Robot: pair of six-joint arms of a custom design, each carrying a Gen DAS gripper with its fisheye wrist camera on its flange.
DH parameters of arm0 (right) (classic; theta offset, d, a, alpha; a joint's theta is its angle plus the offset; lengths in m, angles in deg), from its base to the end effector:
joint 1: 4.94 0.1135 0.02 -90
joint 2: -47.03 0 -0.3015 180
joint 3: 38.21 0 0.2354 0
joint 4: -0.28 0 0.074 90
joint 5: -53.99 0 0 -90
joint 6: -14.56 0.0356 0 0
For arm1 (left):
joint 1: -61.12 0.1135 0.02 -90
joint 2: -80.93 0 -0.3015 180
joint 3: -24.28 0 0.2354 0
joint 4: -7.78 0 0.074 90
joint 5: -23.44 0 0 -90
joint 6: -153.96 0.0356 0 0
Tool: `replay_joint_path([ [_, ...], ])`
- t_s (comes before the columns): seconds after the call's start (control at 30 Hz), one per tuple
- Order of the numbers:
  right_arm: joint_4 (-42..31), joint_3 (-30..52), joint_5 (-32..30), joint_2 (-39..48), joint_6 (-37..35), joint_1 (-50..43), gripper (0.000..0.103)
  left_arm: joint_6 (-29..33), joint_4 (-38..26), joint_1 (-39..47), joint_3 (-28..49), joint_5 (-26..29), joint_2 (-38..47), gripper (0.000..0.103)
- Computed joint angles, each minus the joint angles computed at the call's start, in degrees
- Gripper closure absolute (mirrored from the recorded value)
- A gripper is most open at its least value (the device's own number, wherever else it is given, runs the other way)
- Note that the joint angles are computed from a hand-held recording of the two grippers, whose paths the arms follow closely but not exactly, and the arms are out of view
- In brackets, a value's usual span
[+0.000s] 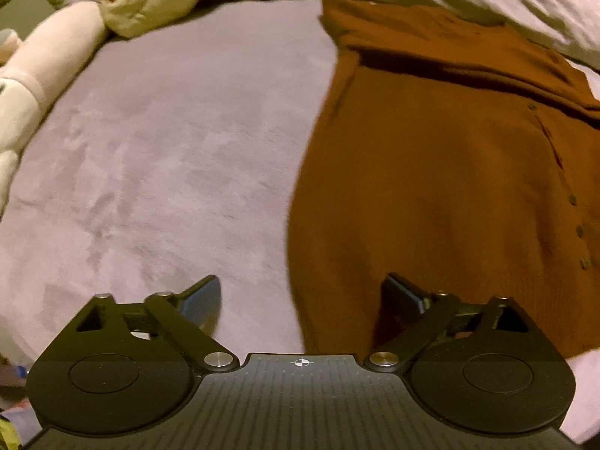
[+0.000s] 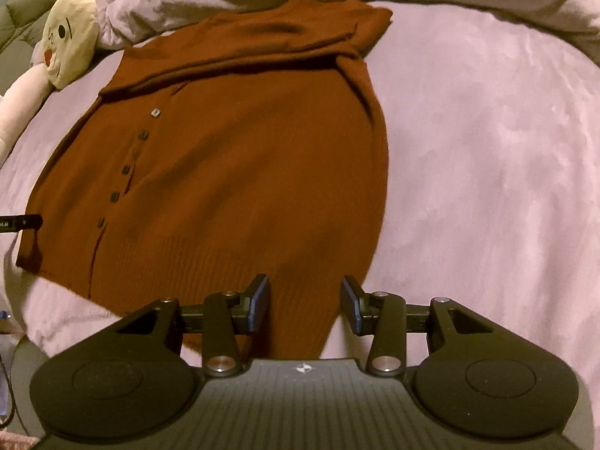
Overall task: Fold small clothes
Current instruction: 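Move both open tools down to the cardigan's ribbed hem, then grasp the ribbed hem with the left tool while the right tool grasps it too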
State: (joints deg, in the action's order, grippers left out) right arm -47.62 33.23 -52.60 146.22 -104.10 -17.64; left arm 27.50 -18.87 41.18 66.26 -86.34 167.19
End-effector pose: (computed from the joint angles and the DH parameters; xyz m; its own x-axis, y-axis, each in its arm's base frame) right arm 0.2981 -0.0568 0.1968 -0.8972 -0.2690 -0.3501 -0.3290 0.9362 0.1239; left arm 0.1959 -0.0582 0.1484 -0.8435 -0.2889 -0.4528 -0.3535 0.9333 0.0631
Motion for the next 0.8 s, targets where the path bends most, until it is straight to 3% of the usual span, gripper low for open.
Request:
replay_joint_path([
  [0.03,-0.2,-0.1,-0.1,0.0,-0.1,-0.2,0.062,0.2,0.1,0.1,0.0,1.2,-0.2,0.018],
  [0.1,-0.7,-0.2,0.0,0.3,-0.1,-0.7,0.062,0.2,0.2,0.7,0.2,3.2,0.2,0.019],
  [0.27,-2.7,0.7,-1.4,2.3,0.8,-1.9,0.068,-1.0,0.3,-0.5,0.6,3.1,1.4,0.025],
  [0.5,-3.4,1.6,-2.2,3.7,1.7,-2.4,0.068,-1.0,-1.7,-1.4,2.4,3.3,2.1,0.040],
  [0.67,-3.9,1.6,-2.9,3.2,0.8,-1.9,0.087,-0.4,-4.0,-2.2,4.5,2.8,3.2,0.048],
  [0.8,-3.9,1.5,-3.7,3.1,0.4,-1.5,0.094,0.1,-4.5,-2.1,4.8,3.5,2.8,0.056],
])
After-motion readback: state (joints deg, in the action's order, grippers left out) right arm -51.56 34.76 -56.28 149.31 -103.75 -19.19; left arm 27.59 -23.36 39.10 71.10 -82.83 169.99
